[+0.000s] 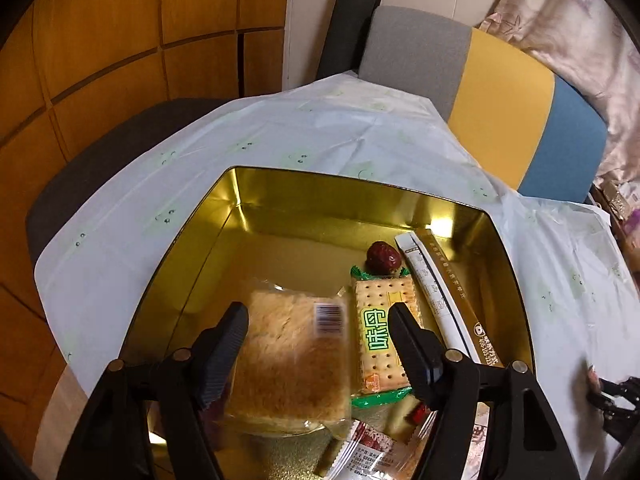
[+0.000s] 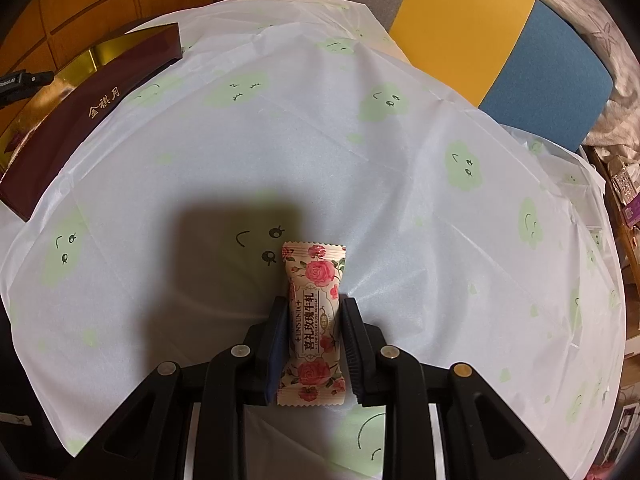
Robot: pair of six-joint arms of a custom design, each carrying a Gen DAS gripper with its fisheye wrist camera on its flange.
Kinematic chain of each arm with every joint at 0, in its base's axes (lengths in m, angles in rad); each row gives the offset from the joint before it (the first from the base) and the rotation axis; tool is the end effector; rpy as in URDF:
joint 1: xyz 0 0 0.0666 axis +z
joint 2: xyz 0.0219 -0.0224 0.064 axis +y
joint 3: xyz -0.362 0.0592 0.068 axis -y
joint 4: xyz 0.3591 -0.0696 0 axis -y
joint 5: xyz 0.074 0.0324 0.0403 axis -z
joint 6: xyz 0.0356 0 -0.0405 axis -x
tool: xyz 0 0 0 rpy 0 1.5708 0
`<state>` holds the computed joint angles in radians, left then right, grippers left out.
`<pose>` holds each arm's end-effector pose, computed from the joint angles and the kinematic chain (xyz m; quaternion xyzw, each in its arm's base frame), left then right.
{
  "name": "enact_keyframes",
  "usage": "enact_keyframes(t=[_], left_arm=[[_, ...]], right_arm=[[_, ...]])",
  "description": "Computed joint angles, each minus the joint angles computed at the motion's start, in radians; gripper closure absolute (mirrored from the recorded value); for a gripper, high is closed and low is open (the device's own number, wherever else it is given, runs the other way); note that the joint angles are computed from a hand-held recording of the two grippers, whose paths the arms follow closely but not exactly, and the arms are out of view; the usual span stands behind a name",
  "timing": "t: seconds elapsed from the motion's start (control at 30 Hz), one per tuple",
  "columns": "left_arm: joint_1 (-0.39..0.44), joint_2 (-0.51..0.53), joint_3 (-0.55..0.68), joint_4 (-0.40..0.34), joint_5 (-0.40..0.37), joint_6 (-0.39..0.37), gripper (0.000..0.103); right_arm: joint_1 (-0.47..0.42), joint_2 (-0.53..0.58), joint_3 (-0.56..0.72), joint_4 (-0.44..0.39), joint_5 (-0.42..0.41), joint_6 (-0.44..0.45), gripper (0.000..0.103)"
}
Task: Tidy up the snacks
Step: 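Carry the rice-cracker pack into the gold tin and open the left tool, then carry the pink-flowered candy into the gold tin and open the right tool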
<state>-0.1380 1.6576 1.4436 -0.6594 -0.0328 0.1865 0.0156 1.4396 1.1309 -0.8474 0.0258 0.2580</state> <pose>0.5371 -0.0738 0.3250 -0.0284 0.9393 -0.0400 0.3396 0.4280 0.0054 0.2889 -0.1308 0.9697 -0.0374 0.2028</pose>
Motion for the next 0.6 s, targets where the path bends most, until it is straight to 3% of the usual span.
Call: enact_keyframes(t=[0.3, 0.6], left_arm=[[-0.018, -0.032, -0.043, 0.025, -0.013, -0.009, 0.031], [-0.066, -0.134, -0.144, 0.12, 0.013, -0.032, 0.031]], right_arm=[[0.001, -0.002, -0.003, 0.003, 0.005, -0.001, 0.077], [0.002, -0.003, -0.004, 0.003, 0.008, -0.004, 0.077]])
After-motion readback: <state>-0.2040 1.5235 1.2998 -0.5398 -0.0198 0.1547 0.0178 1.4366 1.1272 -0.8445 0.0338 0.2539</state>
